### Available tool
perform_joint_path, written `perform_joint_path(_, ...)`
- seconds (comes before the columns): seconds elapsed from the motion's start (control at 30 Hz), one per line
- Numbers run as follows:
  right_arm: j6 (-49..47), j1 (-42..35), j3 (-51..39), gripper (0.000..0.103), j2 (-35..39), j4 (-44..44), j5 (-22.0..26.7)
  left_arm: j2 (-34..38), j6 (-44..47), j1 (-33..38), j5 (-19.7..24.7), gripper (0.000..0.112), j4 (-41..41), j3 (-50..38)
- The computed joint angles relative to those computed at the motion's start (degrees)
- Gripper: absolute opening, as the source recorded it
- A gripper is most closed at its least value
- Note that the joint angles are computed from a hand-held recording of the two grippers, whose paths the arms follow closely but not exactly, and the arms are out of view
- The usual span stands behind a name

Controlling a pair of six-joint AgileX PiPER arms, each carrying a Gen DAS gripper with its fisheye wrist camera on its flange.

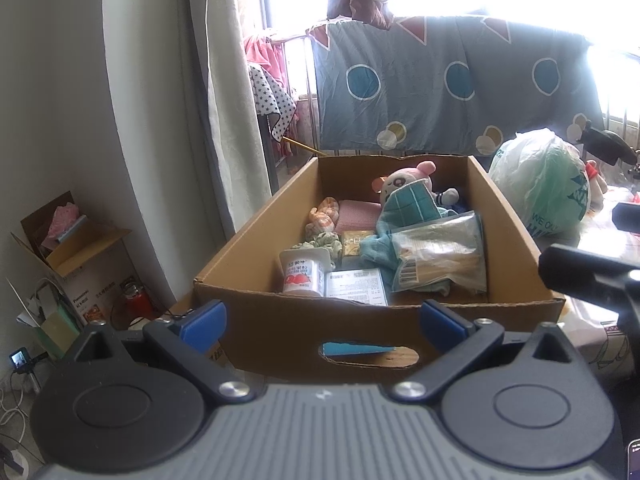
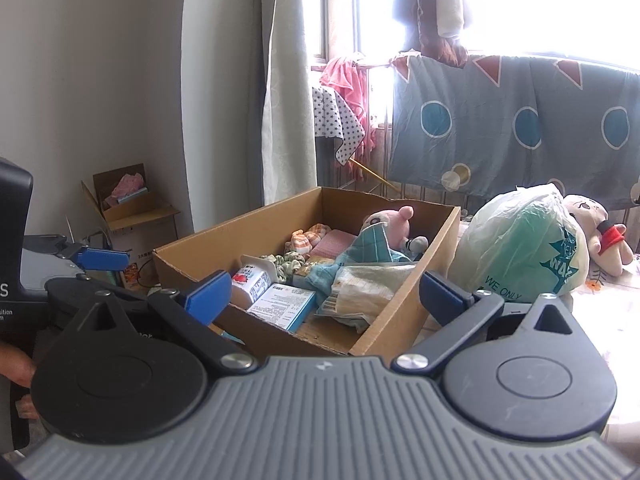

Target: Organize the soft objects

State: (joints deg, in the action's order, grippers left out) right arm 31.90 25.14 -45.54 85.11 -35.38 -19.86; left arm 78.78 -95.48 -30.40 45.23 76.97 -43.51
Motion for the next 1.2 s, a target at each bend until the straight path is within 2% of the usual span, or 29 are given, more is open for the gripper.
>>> perform_joint_path(0.07,4.4,-0.7,-0.1,0.101,0.1,-4.3,-1.2,0.2,-0.3,-0.1,0.2,0.103,0.0,0.0)
perform_joint_path(0.13,5.2,-1.0,0.0,0.101,0.0,-4.7,-1.8,0.4,-0.6,-0.1,0.4,0.103,-0.2,-0.1)
perform_joint_path(0.4,-2.5,0.6,-0.1,0.101,0.6,1.8,0.1,0.9,-0.5,-0.9,1.0,0.103,-0.1,-0.4)
perform_joint_path(0.8,-0.7,0.1,-0.1,0.102,0.7,-0.1,-0.2,1.1,-1.7,-3.5,3.6,0.103,1.0,-0.4)
perform_joint_path(0.93,2.5,-0.9,0.0,0.102,0.6,-2.5,-1.2,0.8,-1.8,-3.2,3.1,0.103,0.8,-0.1)
perform_joint_path(1.2,1.8,-1.2,0.1,0.102,0.8,-2.0,-1.1,0.0,-1.5,-3.0,2.1,0.103,0.2,0.5)
